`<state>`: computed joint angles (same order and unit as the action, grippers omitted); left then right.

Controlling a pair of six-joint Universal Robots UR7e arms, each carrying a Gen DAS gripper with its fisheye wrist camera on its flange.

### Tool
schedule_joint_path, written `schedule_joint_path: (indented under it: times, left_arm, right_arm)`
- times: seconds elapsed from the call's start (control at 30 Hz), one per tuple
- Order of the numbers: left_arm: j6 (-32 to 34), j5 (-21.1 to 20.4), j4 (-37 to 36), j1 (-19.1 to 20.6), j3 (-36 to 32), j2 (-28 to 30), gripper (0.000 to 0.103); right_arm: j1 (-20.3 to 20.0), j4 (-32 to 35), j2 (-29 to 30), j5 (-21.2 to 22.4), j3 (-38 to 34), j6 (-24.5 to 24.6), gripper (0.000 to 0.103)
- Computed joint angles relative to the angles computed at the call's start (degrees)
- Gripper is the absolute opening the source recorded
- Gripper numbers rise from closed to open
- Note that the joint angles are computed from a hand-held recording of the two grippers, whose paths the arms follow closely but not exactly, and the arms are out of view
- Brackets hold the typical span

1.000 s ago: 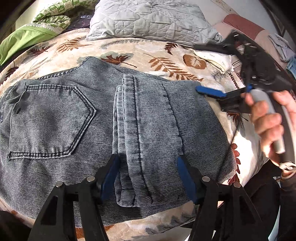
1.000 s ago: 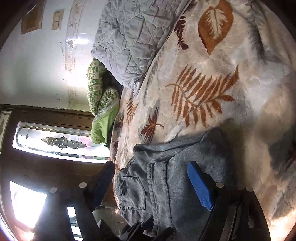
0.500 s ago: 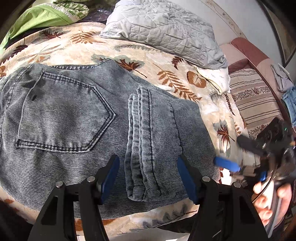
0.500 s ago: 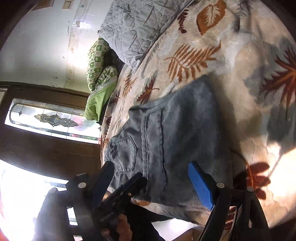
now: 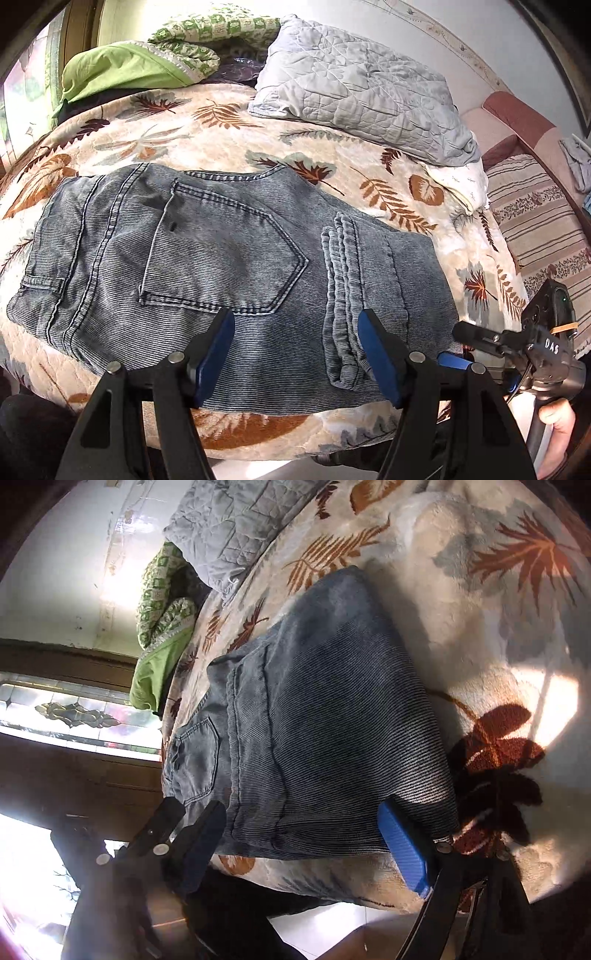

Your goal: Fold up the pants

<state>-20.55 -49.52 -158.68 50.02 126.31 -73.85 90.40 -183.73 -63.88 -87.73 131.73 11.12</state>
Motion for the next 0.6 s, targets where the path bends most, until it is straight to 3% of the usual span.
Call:
schedule_joint_path:
  times: [0.07,0.13,0.3,0.37,0.47,0.6]
  left_arm:
    - [0.0,0.4,-0.3,0.4,0.3,-0.4,0.070]
    - [-0.1,-0.4,-0.1,1.0,0.4,-0.9,0.070]
    - [0.1,-2.1,-1.1,2.1,1.0,-2.1,0.070]
    - [1.2,-3.8,-3.4,2.7,1.7,-3.1,0.070]
    - [1.7,-3.4,-8.2,3.1,3.1,-4.4,0.074]
    - [1.3,-2.9,-13.4,4.3,3.7,-5.1,0.075]
  right_arm:
    - [1.2,0.3,-0.5,-1.4,-0.4,2.8,0.086]
    - [4.0,1.9,-0.9,-4.7,-1.6,1.6,0.086]
    - [5.6,0.6,1.5,-5.3,-2.7,-0.2,0.088]
    - [4.6,1.1,3.8,-6.9,-3.4,0.5,0.088]
    - [6.4,2.7,2.7,-8.6,-4.3,2.8,0.088]
    - [9.2,6.0,1.6,-10.6,-7.2,1.0,0.088]
